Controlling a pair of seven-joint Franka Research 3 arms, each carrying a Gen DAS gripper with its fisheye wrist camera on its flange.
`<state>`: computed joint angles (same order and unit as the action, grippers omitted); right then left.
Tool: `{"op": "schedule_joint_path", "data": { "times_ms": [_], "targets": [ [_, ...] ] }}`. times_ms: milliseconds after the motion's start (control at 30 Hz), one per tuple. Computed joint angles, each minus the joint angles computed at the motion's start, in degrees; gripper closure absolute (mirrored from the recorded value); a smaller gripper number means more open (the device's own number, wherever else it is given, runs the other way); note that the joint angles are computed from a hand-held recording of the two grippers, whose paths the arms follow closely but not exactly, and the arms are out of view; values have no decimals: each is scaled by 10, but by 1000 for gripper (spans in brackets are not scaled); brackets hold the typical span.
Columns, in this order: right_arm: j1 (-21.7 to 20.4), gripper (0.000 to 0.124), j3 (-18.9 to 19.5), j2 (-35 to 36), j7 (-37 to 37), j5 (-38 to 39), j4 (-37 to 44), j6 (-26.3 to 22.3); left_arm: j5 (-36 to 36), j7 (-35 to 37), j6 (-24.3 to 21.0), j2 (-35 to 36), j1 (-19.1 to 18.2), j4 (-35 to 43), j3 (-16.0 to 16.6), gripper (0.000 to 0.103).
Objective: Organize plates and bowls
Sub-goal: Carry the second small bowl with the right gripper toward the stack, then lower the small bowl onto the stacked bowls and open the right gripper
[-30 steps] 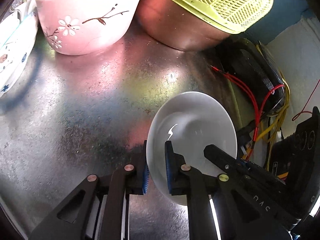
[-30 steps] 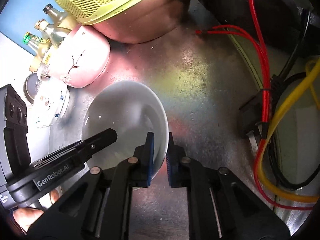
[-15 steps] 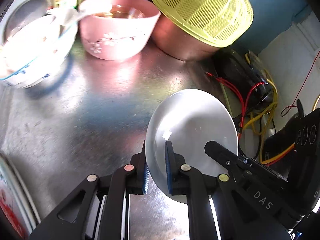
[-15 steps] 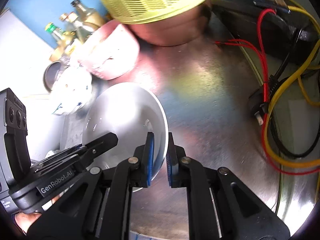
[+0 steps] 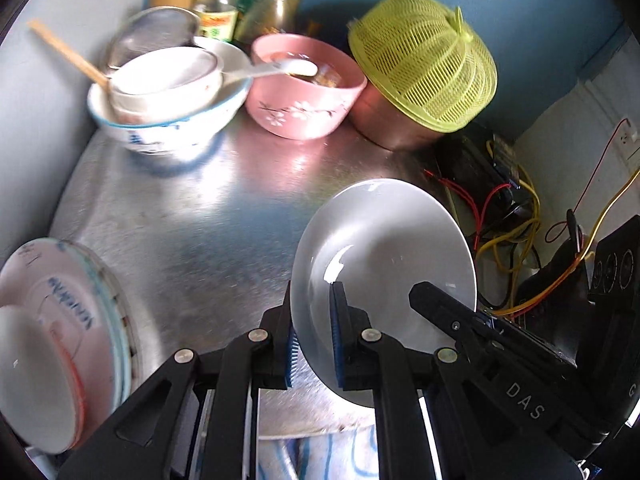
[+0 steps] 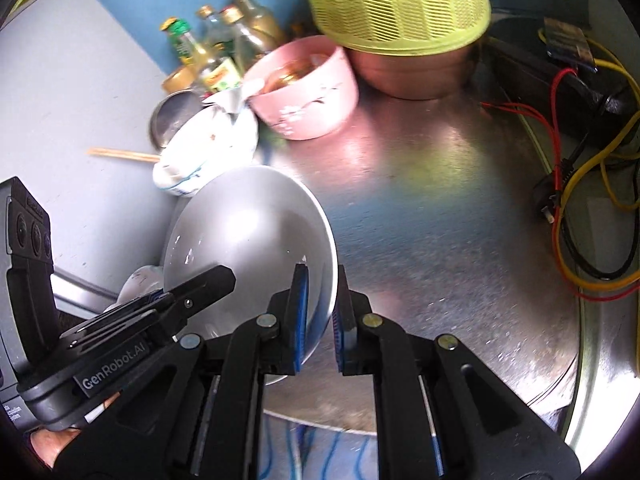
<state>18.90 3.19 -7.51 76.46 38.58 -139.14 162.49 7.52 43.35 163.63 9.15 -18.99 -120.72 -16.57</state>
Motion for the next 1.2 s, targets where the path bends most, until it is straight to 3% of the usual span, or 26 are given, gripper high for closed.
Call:
{"op": "schedule_joint_path", "data": {
  "times_ms": [200,400,700,933,1200],
  "targets": [
    [25,112,23,-15,17,-23,3,3,26,-54,20,-91,6,-91,16,91],
    [57,112,41,3,24,-42,35,-2,70,-120,30,-187,35,-184,24,91],
    [96,112,71,54,38,-73,88,-21,80,-154,22,-293,73,-293,35,91],
    [114,111,83,99,76,-123,122,-43,56,-147,23,-322,73,-353,54,91],
    [128,111,84,113,138,-205,122,-47,25,-121,45,-306,62,-378,72,91]
  ]
}}
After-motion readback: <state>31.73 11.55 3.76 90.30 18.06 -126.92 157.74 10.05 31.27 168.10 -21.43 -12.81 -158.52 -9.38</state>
